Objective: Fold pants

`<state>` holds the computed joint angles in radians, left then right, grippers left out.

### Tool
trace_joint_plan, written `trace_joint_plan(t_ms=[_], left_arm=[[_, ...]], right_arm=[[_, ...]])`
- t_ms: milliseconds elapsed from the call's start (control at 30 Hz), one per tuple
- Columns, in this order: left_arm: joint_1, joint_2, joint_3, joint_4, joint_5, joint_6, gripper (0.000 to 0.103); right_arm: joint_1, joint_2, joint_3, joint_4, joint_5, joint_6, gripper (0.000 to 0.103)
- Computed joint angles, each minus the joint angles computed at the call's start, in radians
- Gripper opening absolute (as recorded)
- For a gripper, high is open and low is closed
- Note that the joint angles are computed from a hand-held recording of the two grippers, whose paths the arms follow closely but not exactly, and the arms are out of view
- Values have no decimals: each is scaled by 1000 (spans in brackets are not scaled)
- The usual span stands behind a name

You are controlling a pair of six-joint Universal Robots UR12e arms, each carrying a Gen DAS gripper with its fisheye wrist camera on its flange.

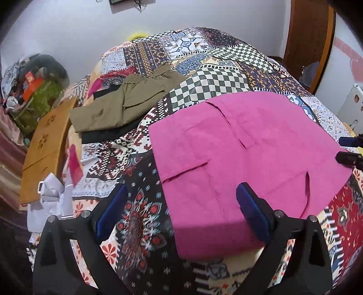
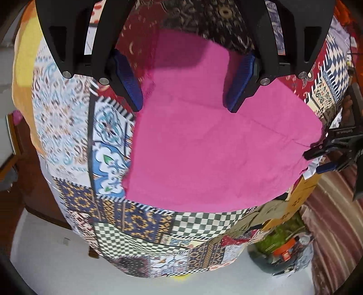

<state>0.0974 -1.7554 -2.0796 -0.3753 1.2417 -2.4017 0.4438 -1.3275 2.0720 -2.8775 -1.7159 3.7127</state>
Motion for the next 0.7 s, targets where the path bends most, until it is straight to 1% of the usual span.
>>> trace_joint_plan(t_ms=[100,167,233,300,400,500,600,700], left_arm=[[11,12,-9,-5,-7,-6,98],[18,20,-15,-12,-6,-3,98],[26,30,-31,17,-4,-12,98],[34,40,-41,37,-1,-21,98],[43,52,-43,44,-5,-48,98],[52,64,-42,47,-47,-102,98],[52,77,-32,1,-82,-128,98],[57,87,-13,-103,-139,-147,98]], right_arm=[[5,-9,14,-1,-17,27,73],[19,-13,12,15,-59,27,73],[34,-15,7,31,-99,12,73],[42,-17,3,32,-122,3,73],[51,-22,1,-11,-136,-1,73],[60,-15,-12,-66,-144,-18,73],[67,9,-39,-124,-133,-44,73],[73,43,-73,-139,-107,-68,73]])
